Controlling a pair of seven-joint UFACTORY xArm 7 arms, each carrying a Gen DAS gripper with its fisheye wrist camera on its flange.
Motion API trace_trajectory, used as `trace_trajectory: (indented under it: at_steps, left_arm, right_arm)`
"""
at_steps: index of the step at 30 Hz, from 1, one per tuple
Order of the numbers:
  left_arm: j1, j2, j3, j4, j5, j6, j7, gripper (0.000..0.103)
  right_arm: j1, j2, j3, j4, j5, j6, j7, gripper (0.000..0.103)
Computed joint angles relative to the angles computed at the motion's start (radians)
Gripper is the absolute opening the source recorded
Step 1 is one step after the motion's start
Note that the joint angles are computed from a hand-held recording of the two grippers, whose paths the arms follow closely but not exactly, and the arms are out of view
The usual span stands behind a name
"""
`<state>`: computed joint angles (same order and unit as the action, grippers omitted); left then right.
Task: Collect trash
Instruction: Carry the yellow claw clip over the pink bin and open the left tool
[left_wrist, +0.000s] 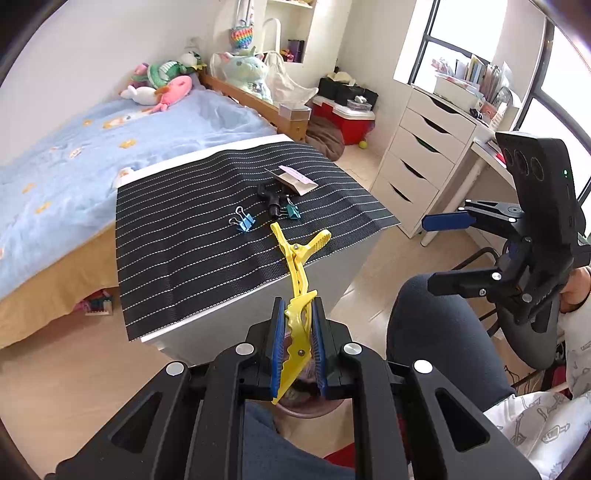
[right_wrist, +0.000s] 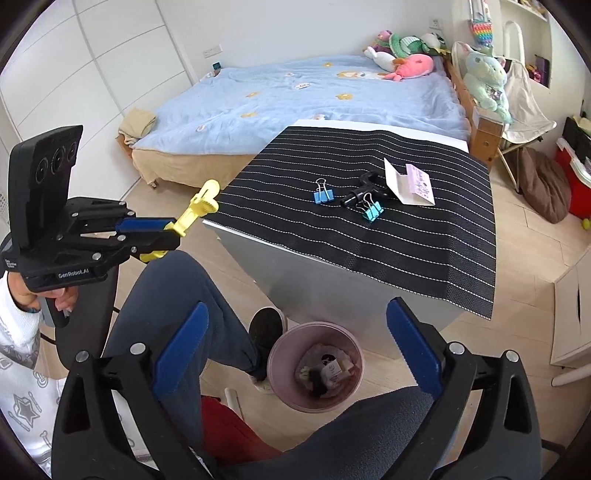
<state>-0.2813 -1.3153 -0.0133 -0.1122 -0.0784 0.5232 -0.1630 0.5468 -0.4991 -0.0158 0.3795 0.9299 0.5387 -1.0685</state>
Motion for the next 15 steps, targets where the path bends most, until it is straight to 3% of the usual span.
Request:
trace_trajectory:
  at_steps: [15]
  left_arm:
    - [-0.056, 0.088, -0.017, 0.022, 0.0, -0.058, -0.02, 0.014]
  right_arm:
    - [-0.022, -0.029, -0.017, -0.016, -0.03, -0.014, 0.04, 0.098]
